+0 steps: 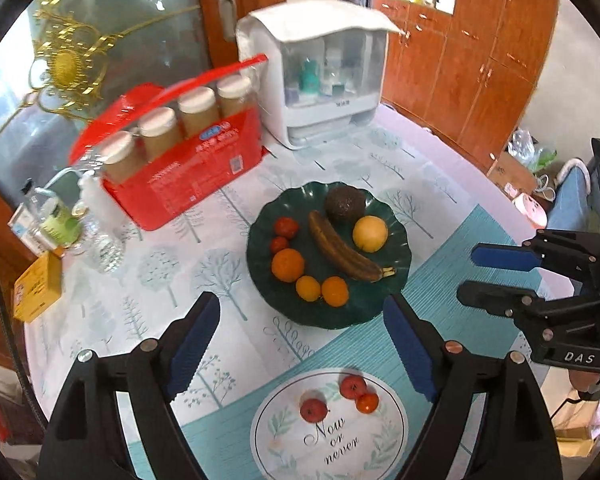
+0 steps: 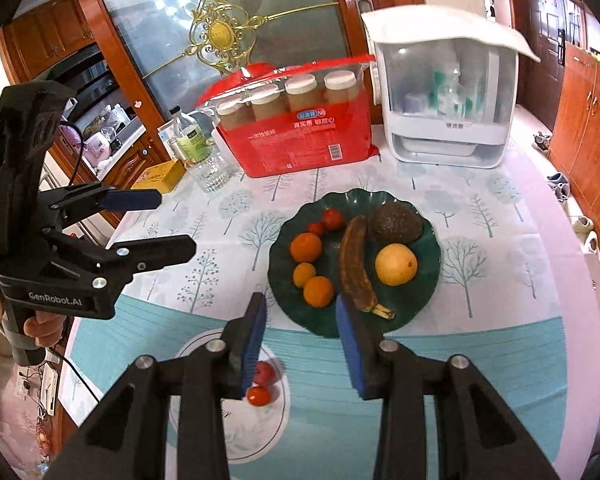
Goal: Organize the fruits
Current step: 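Withdraw both tools back toward the white plate, then grasp a red tomato with the right tool while the left tool grasps the red apple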
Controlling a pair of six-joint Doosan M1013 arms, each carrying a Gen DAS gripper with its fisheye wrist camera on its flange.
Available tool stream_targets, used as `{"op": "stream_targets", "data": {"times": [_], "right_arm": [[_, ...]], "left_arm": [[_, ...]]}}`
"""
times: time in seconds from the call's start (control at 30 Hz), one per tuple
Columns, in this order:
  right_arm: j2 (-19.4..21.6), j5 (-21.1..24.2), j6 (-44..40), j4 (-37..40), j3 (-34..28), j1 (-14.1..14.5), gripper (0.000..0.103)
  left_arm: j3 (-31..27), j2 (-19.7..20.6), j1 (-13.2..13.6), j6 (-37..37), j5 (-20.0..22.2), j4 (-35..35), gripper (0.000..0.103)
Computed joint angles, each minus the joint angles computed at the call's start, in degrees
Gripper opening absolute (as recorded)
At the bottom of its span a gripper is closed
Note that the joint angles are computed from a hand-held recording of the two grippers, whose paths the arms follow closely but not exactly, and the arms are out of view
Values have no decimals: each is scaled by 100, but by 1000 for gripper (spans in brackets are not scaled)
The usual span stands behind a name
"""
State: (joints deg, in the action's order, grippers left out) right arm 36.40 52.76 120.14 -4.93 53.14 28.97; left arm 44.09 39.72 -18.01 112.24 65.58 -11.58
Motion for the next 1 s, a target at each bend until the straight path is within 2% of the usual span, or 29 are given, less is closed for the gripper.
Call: {"op": "stream_targets", "data": {"times": [0.03,0.1,0.2,0.37,0.5,0.63,0.77,1.0], "right_arm": [[2,79,67,-67,-35,29,50],[-45,43,85,-12,15,66,52],[-70,66,191,-127,52,142,53],[-56,128,340,-753,118,372,53],[-10,87,327,-820,183,464,53],[73,99,473,-925,260,539,53],[164,105,614,-885,392,580,53],[332,91,843,-666,587,625,52]], "left_arm": [[110,-83,10,-27,-76,7,83],[340,-237,38,-99,-231,3,83],[715,-459,79,-216,-455,27,83],[1363,-765,125,-414,-895,195,83],[1869,-931,120,-584,-1349,412,83],[2222,-996,112,-649,-1571,524,83],[2485,-985,128,-690,-1698,517,83],[2621,-774,176,-925,-1543,320,83]]}}
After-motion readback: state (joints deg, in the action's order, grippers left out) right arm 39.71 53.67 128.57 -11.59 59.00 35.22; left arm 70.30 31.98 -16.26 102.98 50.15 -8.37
